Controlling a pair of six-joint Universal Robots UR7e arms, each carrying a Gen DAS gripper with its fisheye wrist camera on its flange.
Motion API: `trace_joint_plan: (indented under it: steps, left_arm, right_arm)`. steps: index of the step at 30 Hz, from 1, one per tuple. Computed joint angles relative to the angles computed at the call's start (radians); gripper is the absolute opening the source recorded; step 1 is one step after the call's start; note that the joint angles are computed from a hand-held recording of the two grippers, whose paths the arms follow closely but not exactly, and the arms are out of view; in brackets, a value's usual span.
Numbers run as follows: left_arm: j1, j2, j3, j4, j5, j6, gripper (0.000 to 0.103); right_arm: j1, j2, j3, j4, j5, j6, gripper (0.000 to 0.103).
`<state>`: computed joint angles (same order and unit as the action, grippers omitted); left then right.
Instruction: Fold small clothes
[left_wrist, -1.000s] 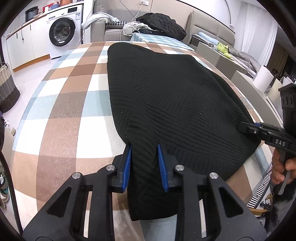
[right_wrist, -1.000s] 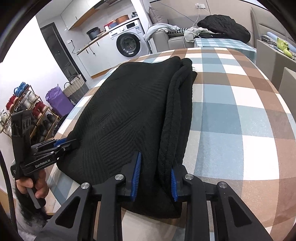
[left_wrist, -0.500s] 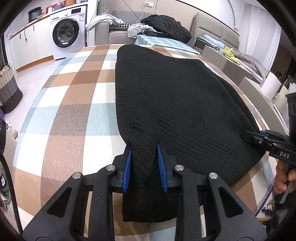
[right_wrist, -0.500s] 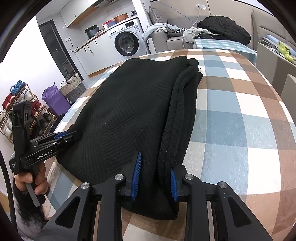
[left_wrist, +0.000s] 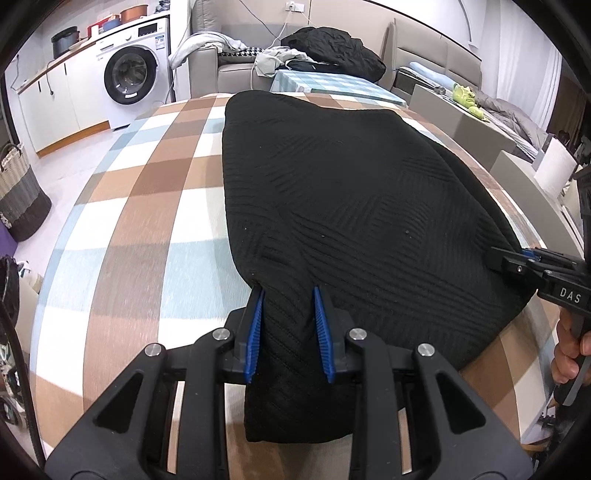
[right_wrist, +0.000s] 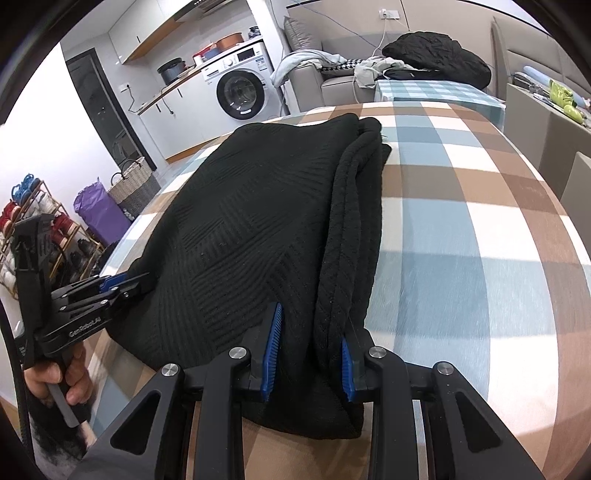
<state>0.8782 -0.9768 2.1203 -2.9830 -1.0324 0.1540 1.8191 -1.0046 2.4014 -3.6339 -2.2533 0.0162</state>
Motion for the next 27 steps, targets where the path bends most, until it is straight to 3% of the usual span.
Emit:
trace_joint_plan:
  steps: [8, 18, 20, 22, 24, 26, 27]
  left_arm:
    - [0.010, 0.063, -0.071, -0.002, 0.018, 0.013, 0.023]
    - [0.017, 0.056, -0.054, -0.048, 0.008, 0.019, 0.024]
    - [0.017, 0.049, -0.044, -0.057, 0.012, 0.010, 0.030]
    - [0.014, 0.041, -0.033, -0.061, 0.017, 0.010, 0.038]
    - [0.008, 0.027, -0.009, -0.091, 0.012, 0.025, 0.046]
    - [0.000, 0.010, 0.022, -0.135, 0.003, 0.042, 0.067]
    - [-0.005, 0.002, 0.039, -0.163, 0.001, 0.052, 0.073]
  right_arm:
    - [-0.001, 0.013, -0.037, 0.014, -0.029, 0.010, 0.028]
    - [0.016, 0.043, -0.046, -0.029, -0.065, -0.007, 0.032]
    - [0.021, 0.048, -0.046, -0.039, -0.073, -0.018, 0.042]
    - [0.032, 0.056, -0.045, -0.056, -0.090, -0.034, 0.045]
    - [0.032, 0.055, -0.035, -0.083, -0.071, -0.061, 0.056]
    - [0.042, 0.057, -0.026, -0.117, -0.077, -0.068, 0.071]
    - [0.048, 0.054, -0.018, -0.135, -0.067, -0.080, 0.073]
